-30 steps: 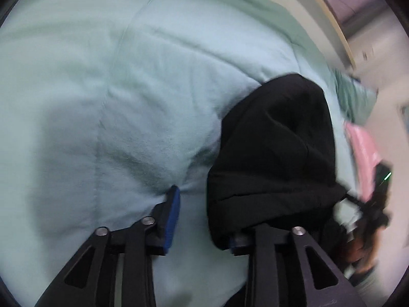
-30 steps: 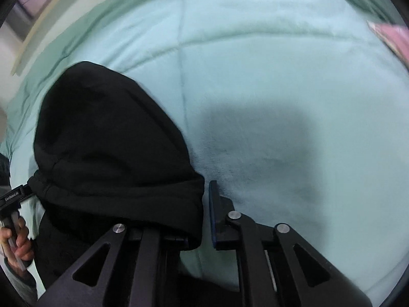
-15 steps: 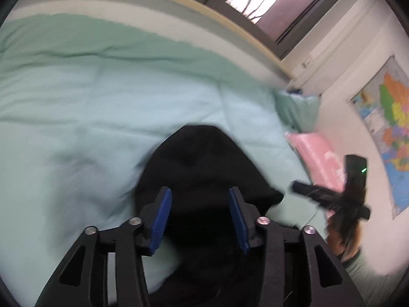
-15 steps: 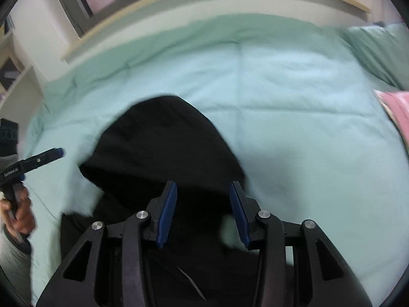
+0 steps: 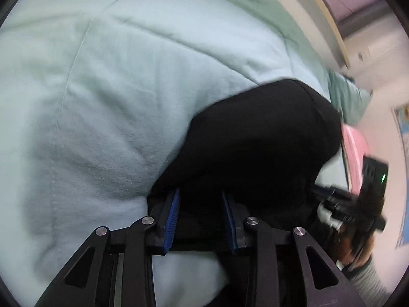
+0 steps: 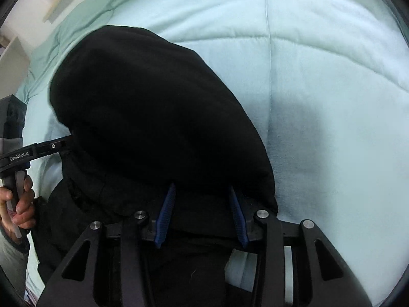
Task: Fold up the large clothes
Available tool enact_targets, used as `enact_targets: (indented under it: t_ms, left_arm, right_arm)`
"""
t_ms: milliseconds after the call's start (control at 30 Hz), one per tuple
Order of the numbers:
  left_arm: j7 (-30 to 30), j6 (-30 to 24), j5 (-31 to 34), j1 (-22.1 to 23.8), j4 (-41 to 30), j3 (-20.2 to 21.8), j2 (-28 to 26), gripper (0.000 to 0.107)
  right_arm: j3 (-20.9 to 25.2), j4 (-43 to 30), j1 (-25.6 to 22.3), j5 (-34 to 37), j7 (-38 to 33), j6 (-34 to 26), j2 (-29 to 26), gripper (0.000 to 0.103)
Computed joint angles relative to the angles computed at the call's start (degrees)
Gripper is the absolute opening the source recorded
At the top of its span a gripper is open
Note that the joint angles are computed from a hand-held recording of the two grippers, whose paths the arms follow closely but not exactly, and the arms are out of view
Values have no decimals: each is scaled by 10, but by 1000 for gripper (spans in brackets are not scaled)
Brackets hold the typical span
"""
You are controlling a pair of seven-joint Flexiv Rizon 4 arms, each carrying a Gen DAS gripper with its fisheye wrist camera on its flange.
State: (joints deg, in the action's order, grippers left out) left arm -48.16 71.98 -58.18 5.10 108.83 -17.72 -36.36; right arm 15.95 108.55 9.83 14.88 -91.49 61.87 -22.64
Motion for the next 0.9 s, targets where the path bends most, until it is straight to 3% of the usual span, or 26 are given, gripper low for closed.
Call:
enact_targets:
  t_ms: [133, 233, 267, 300, 400, 600, 733, 800, 900]
  left_arm:
    - [-28, -6, 84, -27, -4, 46, 34, 34]
    - [-19, 1, 99, -16, -19, 35, 48, 40]
    - [-16, -3, 98, -11, -30, 30, 45, 46]
    - [-13, -7, 95, -6, -44, 23, 41, 53]
    - [-21, -32, 104, -3, -91, 21, 17, 58]
    - [-29, -188, 87, 31, -195, 7, -67, 59]
    - [1, -220, 59, 39, -214, -6, -94, 59]
    - [10, -242, 49, 41, -226, -9, -107, 59]
    - [6, -234, 51, 27, -235, 3, -116, 55]
  right_arm:
    - [19, -12, -24, 34, -60, -7, 35, 51]
    - [6, -34, -19, 35, -75, -13, 39, 60]
    - [-2, -44, -14, 27, -73, -13, 33, 66]
    - [-8, -58, -10, 21, -74, -14, 20, 66]
    - [-8, -137, -22, 29, -87, -56, -33, 66]
    - [18, -240, -49, 70, -139, -133, -107, 66]
    - [25, -270, -50, 86, -166, -154, -136, 66]
    - [21, -284, -45, 86, -168, -166, -149, 71]
    - [20, -321, -34, 81, -161, -189, -187, 73]
